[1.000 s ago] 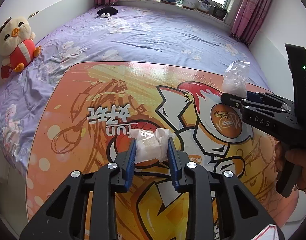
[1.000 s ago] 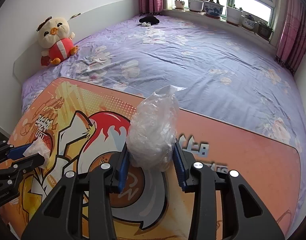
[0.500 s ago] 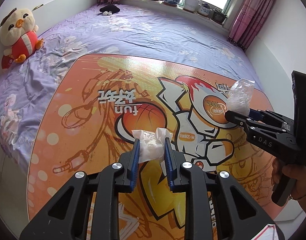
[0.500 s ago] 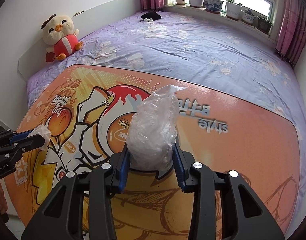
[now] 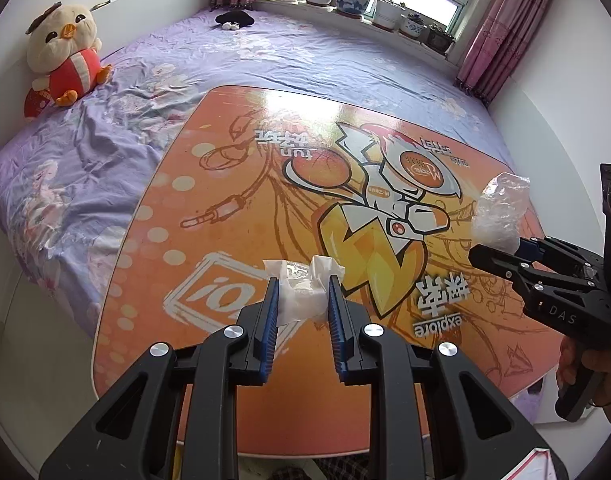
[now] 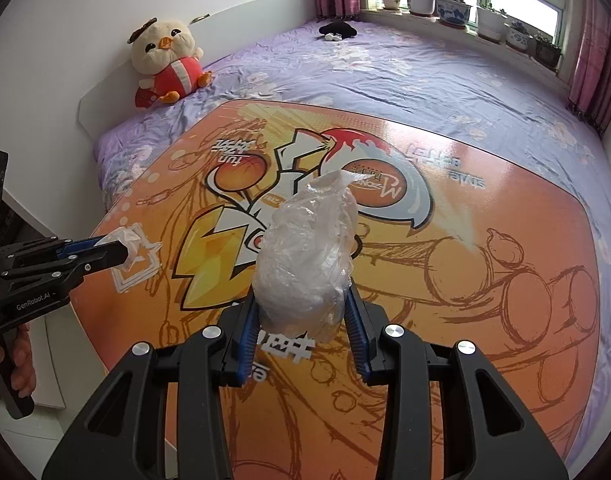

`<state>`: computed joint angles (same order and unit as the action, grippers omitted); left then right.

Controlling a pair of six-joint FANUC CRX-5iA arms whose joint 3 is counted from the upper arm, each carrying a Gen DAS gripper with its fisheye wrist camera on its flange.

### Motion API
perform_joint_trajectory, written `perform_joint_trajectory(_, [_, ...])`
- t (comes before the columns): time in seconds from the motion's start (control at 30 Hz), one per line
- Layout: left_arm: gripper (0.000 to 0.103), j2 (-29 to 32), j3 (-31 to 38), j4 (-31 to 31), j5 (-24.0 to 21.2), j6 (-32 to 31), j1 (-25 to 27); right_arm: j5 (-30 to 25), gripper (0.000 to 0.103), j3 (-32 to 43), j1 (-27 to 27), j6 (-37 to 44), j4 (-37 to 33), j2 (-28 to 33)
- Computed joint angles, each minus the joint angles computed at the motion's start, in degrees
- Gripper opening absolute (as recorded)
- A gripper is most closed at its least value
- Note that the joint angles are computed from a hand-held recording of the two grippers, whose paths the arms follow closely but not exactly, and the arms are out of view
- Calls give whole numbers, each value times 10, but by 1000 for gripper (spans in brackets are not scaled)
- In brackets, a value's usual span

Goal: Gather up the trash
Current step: 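Carry the tissue and plastic bag off the board over the yellow bin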

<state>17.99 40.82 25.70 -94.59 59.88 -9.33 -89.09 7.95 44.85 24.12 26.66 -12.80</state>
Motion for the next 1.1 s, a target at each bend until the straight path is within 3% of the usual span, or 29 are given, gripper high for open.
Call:
perform_joint_trajectory(0.23, [23, -59, -64, 18, 10, -48, 70, 23, 41, 45, 68, 21, 9, 29])
perform_joint_trajectory(0.5, [23, -112, -124, 18, 7, -82, 175, 82, 41, 121, 98, 96, -28, 100])
perform_joint_trajectory(0.9, [23, -166, -226, -8, 2, -104, 338, 116, 41, 277, 96, 267, -171, 248])
perform_joint_trajectory(1.1, [23, -175, -275, -28, 17, -111, 390, 109, 41, 338, 84, 340, -256, 323])
